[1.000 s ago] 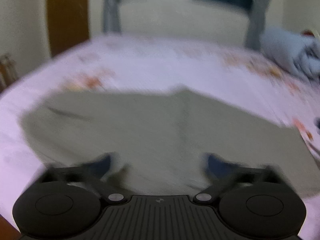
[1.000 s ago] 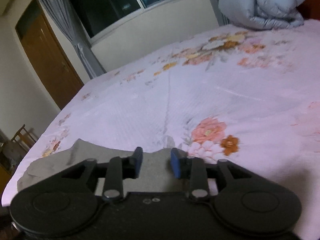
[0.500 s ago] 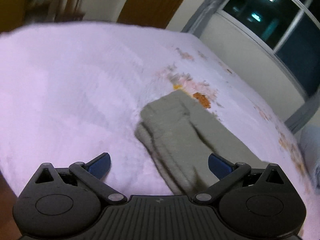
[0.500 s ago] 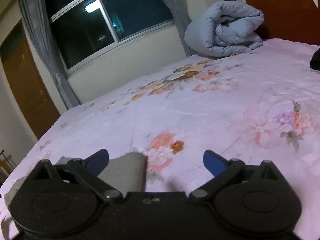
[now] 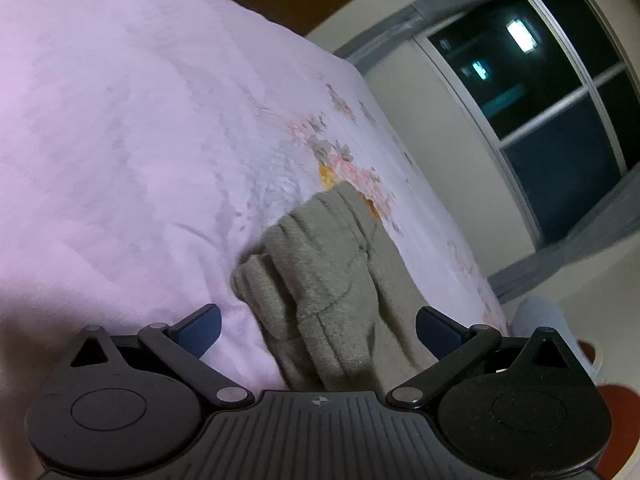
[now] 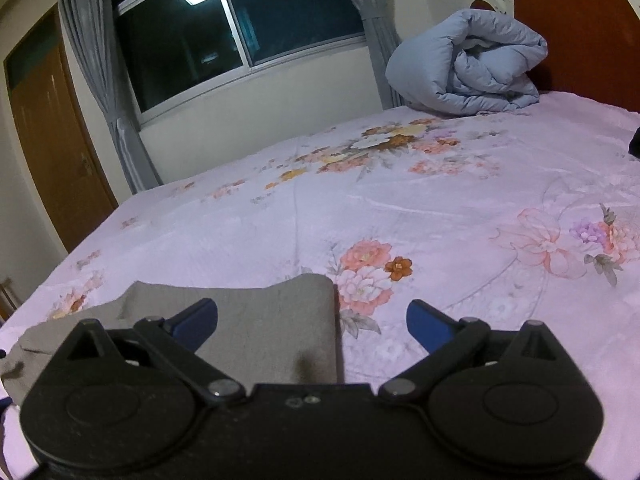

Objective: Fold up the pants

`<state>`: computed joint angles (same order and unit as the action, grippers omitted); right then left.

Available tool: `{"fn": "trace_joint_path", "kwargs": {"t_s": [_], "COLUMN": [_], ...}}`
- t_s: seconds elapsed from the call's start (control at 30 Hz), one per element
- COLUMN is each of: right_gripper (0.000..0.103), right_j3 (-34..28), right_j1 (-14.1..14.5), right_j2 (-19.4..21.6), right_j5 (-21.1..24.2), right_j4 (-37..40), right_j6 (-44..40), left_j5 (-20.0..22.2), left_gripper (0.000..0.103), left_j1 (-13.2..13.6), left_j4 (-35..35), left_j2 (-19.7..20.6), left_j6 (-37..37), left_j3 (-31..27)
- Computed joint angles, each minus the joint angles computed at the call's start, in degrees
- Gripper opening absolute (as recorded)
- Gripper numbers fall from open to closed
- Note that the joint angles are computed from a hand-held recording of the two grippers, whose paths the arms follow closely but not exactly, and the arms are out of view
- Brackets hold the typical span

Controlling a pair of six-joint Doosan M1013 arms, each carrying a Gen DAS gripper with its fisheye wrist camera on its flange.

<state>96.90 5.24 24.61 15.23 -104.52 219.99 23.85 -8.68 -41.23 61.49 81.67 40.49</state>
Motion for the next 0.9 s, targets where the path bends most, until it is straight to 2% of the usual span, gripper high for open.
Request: {"fn": "trace_joint_path", "kwargs": {"t_s": [0.1, 0.17, 0.23, 0.37, 0.4, 0.47, 0.5, 0.57, 0.73, 0.9], "right_gripper": [0.096, 0.096, 0.096, 0.096, 0.096, 0.096, 0.096, 0.096, 0.096, 0.096], "right_j3": [-0.4, -0.7, -0.9, -1.1, -1.1, -1.1, -1.0, -0.9, -0.6, 0.7], "right_j1": [0.3, 0.3, 0.1, -0.1, -0.2, -0.3, -0.4, -0.6, -0.9, -1.7], "right_j2": [0.3, 0.5, 0.6, 0.7, 0.7, 0.7, 0.6, 0.5, 0.4, 0.0], "right_j5": [1.3, 2.0, 2.0, 1.8, 1.6, 1.6, 1.5, 0.7, 1.4, 1.2], "right_j4": [1.8, 2.9, 2.6, 4.5, 4.2, 4.5, 3.8, 4.3, 7.6, 3.9], "right_j6": [-2.0, -2.6, -1.8, -3.8, -3.2, -3.2, -2.4, -2.7, -6.4, -0.9], "left_j5": [0.3, 1.1, 1.4, -0.5, -0.7, -0.7, -0.7, -1.0, -1.6, -2.0], "left_gripper": [0.082, 0.082, 0.082, 0.081, 0.077, 0.05, 0.043, 0.039, 0.037, 0.037], "left_j1": [-0.2, -0.2, -0.1, 0.4, 0.6, 0.6, 0.8, 1.0, 0.2, -0.8], "left_j4": [4.1, 5.4, 4.4, -7.2, -10.3, -8.2, -8.9, -13.5, -3.4, 6.7], "left_j2": [0.7, 1.6, 2.1, 2.3, 2.6, 2.8, 2.9, 2.8, 2.0, 0.3], "left_j6": [-4.2, -6.2, -5.1, 4.0, 6.3, 4.8, 4.9, 9.3, 7.2, 8.0], "left_j3": [-1.8, -3.6, -4.4, -3.4, -3.5, -3.3, -3.1, -2.4, -3.3, -3.7]}}
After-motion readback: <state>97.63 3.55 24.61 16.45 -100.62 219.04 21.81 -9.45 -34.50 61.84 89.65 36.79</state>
